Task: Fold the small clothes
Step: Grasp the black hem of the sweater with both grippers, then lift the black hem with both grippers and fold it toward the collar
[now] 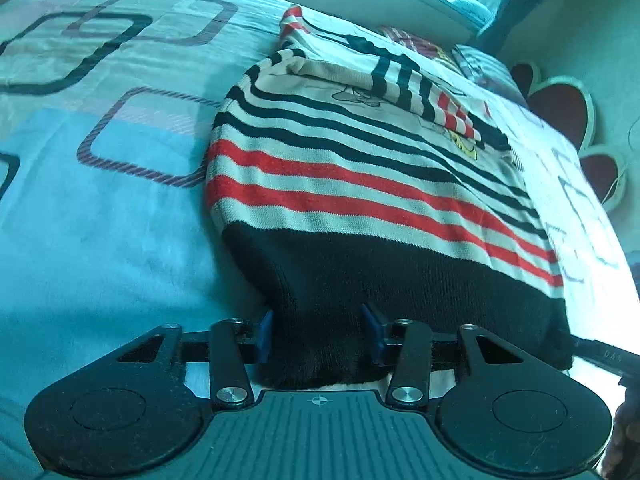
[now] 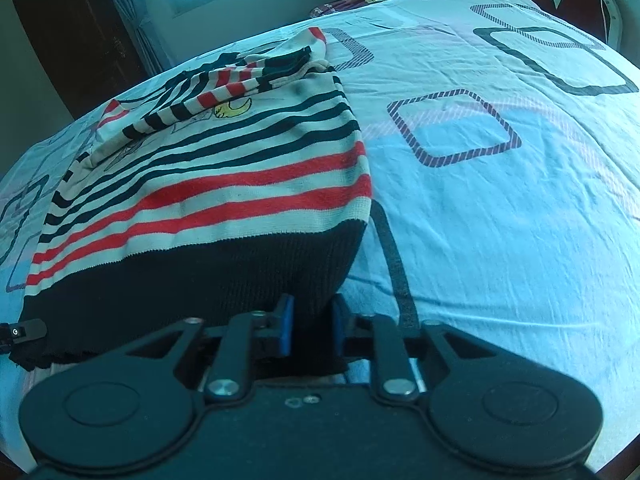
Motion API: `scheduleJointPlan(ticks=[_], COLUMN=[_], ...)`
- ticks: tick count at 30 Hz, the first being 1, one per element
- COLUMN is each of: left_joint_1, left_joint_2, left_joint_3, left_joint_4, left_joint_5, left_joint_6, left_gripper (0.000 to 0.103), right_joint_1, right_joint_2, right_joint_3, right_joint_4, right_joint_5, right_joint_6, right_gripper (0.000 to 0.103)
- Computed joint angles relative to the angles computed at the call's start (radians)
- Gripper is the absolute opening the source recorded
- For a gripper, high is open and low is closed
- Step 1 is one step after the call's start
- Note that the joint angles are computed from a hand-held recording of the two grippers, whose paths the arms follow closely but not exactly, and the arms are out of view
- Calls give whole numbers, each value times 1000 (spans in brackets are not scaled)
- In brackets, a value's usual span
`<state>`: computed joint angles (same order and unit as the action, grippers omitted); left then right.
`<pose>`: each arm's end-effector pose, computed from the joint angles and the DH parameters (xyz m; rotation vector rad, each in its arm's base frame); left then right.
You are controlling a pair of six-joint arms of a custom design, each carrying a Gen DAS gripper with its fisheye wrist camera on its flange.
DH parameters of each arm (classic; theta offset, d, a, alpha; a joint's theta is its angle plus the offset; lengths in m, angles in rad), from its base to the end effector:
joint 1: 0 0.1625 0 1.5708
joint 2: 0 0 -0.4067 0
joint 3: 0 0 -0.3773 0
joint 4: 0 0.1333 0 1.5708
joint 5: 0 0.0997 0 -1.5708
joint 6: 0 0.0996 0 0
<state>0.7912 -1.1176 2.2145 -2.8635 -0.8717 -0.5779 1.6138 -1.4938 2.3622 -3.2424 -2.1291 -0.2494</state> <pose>-0.1850 -0.4680 0.1370 0.1694 2.5992 -0.7947 0.0979 -0.4012 0.2931 0.0596 -2.3760 0.9270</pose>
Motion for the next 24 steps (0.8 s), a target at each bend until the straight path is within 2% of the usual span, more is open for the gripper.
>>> scheduleJointPlan(ticks=[1,2,5,6,8,11,12,13,18,24], left_joint_1=[3,10,17,13,7,4,4,4,-3,13], left_joint_2=[-3,-5,3,7,15,16,16,17,38,100], left_joint_3=[2,2,-4,-8,-12,-12,-11,-12,-37,-147], left_joint_4=[2,-2,-5,0,1,-15,-25,-36,-133,-260], left_joint_5=[-1,-11,-15,-10,-2,-10,-16,-23,-42,-22], left_joint_6=[-5,-5,28,41,44,48,55,67,156,288], left_gripper=[23,23,23,23,23,22,14,11,11,11], right_joint_1=[-4,-8,-10,-12,-4,-6,-3,-5,-6,21], right_joint_2=[-7,-13,-22,-25,-15,-29,-30,-39,-65,3], right_joint_3=[1,1,-8,-10,-15,-12,-11,-10,-36,-150], right_joint_4=[9,19,51,63,65,94,90,94,107,69], right_joint_5=[4,9,11,17,-3,20,20,37,143,201], right_joint_6=[4,7,17,28,28,58,57,64,97,74], right_gripper=[14,15,26,26,24,12,11,11,10,10])
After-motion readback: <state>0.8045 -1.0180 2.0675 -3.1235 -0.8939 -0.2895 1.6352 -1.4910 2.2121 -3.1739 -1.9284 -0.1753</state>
